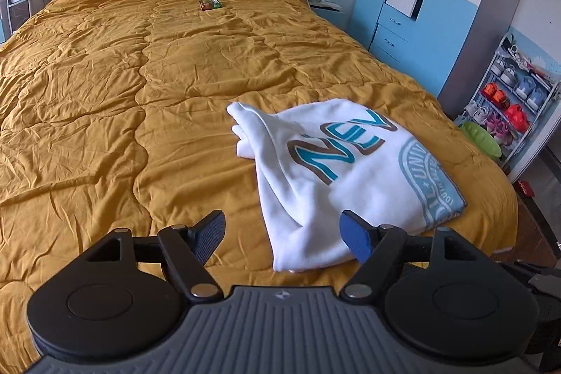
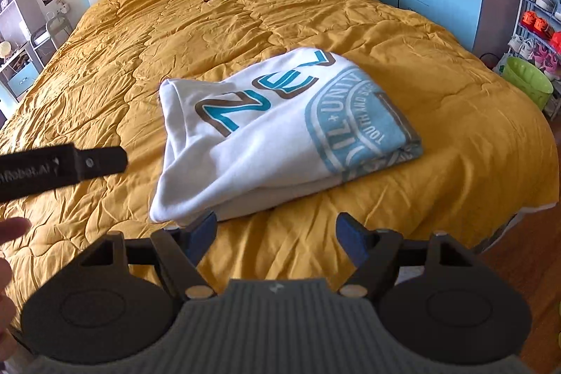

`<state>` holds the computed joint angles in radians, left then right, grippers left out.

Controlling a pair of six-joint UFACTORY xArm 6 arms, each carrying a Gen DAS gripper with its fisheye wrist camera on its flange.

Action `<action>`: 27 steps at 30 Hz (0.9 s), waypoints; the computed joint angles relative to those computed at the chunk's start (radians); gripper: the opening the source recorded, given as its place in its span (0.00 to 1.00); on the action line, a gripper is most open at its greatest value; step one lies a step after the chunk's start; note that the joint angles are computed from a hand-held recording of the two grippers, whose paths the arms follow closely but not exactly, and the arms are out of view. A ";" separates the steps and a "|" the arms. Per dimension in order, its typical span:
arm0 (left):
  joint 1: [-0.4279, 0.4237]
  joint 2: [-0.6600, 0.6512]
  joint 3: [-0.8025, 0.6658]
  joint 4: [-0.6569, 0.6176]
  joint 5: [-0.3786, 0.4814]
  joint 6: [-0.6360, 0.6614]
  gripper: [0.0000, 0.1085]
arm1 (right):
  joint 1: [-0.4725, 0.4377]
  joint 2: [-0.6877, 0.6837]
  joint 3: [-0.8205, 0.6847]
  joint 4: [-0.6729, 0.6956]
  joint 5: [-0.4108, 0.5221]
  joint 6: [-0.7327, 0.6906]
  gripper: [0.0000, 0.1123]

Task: Fold small clothes

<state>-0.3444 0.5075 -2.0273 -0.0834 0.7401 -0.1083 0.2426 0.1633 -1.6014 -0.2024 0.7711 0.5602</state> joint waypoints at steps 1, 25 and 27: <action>-0.006 -0.013 0.028 0.010 -0.011 -0.016 0.80 | 0.003 -0.007 0.006 -0.003 0.002 0.003 0.63; -0.056 -0.099 0.177 0.126 -0.043 -0.154 0.59 | 0.007 -0.048 0.071 -0.042 -0.009 0.027 0.63; -0.057 -0.098 0.176 0.127 -0.036 -0.158 0.59 | 0.006 -0.047 0.072 -0.040 -0.006 0.031 0.63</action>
<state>-0.4013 0.4096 -1.8512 0.0439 0.7041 -0.2665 0.2489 0.1168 -1.5296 -0.2427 0.7647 0.5913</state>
